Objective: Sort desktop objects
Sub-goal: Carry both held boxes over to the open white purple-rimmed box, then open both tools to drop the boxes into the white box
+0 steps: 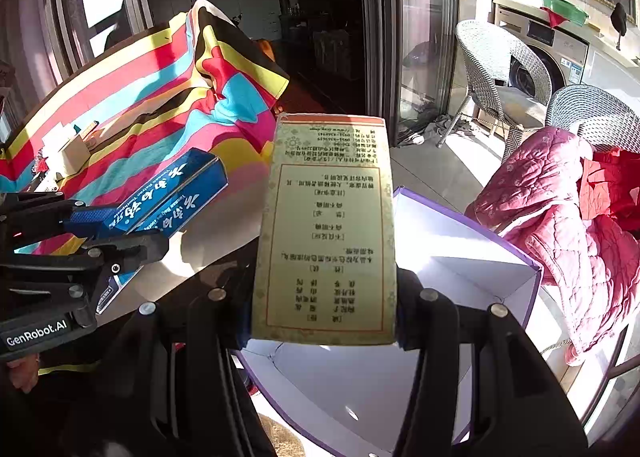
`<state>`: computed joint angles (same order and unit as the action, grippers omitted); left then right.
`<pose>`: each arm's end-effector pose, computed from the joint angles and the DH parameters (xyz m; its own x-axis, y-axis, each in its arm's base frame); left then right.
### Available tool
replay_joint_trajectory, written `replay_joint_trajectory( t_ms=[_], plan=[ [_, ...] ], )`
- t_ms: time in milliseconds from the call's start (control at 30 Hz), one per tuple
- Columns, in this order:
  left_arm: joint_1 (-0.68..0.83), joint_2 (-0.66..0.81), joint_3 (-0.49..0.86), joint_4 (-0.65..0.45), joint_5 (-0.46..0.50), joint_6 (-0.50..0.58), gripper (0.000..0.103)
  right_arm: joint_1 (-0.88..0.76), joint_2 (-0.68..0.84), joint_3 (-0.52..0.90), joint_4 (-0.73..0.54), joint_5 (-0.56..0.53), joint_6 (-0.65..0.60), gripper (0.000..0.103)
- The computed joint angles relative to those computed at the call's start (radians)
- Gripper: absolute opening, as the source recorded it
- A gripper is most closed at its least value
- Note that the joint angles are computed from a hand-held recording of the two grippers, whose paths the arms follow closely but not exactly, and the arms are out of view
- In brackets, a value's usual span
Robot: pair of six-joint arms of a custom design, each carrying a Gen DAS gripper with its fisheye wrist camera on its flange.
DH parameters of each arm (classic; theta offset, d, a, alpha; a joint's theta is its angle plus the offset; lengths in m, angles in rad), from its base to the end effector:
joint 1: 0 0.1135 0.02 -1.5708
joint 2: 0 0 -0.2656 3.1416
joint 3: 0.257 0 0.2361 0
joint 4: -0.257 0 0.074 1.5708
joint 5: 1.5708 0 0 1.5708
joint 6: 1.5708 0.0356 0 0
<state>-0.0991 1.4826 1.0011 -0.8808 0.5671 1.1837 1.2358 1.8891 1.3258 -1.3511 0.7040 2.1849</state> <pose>0.2452 -0.0436 0.2237 -0.1878 0.8036 -0.5648 0.9748 0.2230 -0.0067 0.1185 0.2702 0.1993 -0.4686 0.5489 -0.6922 0.7091 0.7010 0.0759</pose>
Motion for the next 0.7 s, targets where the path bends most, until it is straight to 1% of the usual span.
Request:
replay_joint_trajectory(
  t_ms=[133,233,333,500,533,567,633,700],
  plan=[
    [-0.142,-0.021,-0.092,0.071,-0.08,-0.099,0.033,0.038,-0.049,-0.132,0.019,-0.114,0.141,0.054],
    [-0.219,-0.031,-0.148,0.127,-0.127,-0.155,0.033,0.072,-0.068,-0.193,0.029,-0.175,0.221,0.054],
    [-0.276,-0.057,-0.202,0.184,-0.158,-0.197,0.033,0.101,-0.069,-0.228,0.039,-0.228,0.275,0.054],
    [-0.345,-0.044,-0.256,0.282,-0.203,-0.275,0.035,0.095,-0.1,-0.326,0.142,-0.27,0.301,0.054],
    [-0.35,-0.04,-0.26,0.288,-0.211,-0.277,0.041,0.098,-0.103,-0.339,0.159,-0.282,0.314,0.055],
    [-0.353,-0.037,-0.261,0.29,-0.212,-0.279,0.045,0.096,-0.113,-0.357,0.181,-0.296,0.32,0.056],
    [-0.342,-0.042,-0.266,0.294,-0.199,-0.271,0.057,0.101,-0.13,-0.391,0.216,-0.312,0.346,0.059],
    [-0.332,-0.071,-0.283,0.308,-0.193,-0.256,0.062,0.118,-0.139,-0.408,0.225,-0.313,0.376,0.06]
  ],
)
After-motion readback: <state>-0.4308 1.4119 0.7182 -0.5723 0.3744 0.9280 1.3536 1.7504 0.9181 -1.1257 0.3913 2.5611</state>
